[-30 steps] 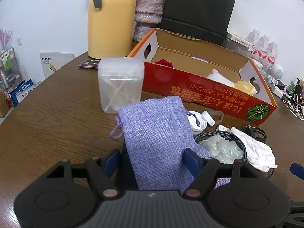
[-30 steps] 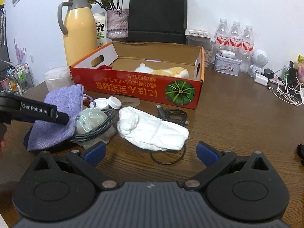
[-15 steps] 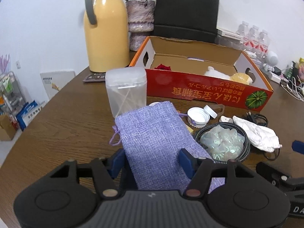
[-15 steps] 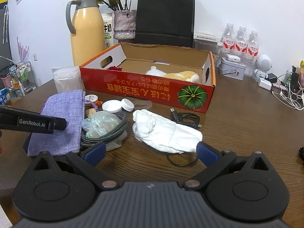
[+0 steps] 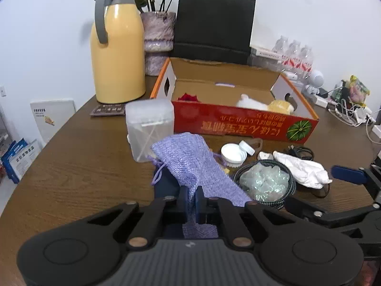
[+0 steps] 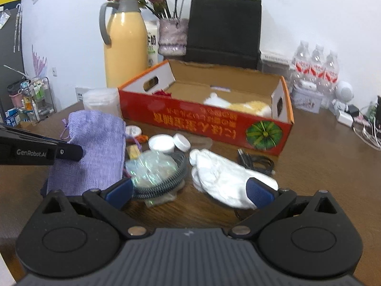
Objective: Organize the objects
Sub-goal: 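Grasp the clear plastic bag with the right tool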
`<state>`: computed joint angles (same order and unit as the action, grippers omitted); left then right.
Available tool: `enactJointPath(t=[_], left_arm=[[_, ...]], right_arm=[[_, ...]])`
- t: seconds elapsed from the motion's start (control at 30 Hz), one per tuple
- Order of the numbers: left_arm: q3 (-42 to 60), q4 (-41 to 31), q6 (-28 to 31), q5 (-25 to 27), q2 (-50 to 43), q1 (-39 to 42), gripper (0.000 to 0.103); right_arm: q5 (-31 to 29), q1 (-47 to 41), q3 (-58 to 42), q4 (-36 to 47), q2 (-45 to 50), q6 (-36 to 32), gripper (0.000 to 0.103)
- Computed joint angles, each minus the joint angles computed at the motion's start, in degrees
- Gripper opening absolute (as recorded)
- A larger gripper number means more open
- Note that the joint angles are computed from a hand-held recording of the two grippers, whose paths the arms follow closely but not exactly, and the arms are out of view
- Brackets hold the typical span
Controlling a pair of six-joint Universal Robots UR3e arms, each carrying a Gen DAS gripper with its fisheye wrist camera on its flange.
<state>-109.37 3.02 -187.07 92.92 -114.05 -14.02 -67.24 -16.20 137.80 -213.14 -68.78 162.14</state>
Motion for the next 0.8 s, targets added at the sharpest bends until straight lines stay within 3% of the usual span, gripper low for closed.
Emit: enactJointPath(t=[0.13, 0.2, 0.27, 0.43, 0.5, 0.67, 0.8], left_arm=[[-2.6, 1.4, 1.0, -3.5, 2.7, 2.3, 0.003], [-3.5, 1.9, 1.6, -4.7, 3.8, 3.4, 0.003], [-3.8, 1.8, 2.0, -5.3, 4.2, 4.1, 0.003], [-5.0, 2.2, 3.2, -7.6, 4.7, 5.7, 0.003], [-5.6, 2.5, 3.5, -8.6, 4.9, 6.2, 0.003], [-6.9, 3.5, 3.9, -10.6, 6.1, 7.0, 0.003], [-7.7, 4.2, 3.9, -11.5, 7.4, 7.0, 0.003]], right_arm=[[1.5, 1.7, -2.0, -2.4, 2.0, -1.6, 0.102], [1.4, 3.2, -3.9, -1.4, 2.7, -3.4, 0.09], [0.9, 5.0, -6.7, 2.5, 2.9, -5.0, 0.07], [-3.3, 8.8, -13.6, 11.9, 4.9, -7.0, 0.057], [-2.6, 8.6, -13.9, 14.2, 3.9, -6.2, 0.033], [-0.3, 6.1, -10.1, 12.6, 0.6, -4.5, 0.022], [2.6, 3.3, -6.4, 8.1, -1.7, -2.3, 0.02]])
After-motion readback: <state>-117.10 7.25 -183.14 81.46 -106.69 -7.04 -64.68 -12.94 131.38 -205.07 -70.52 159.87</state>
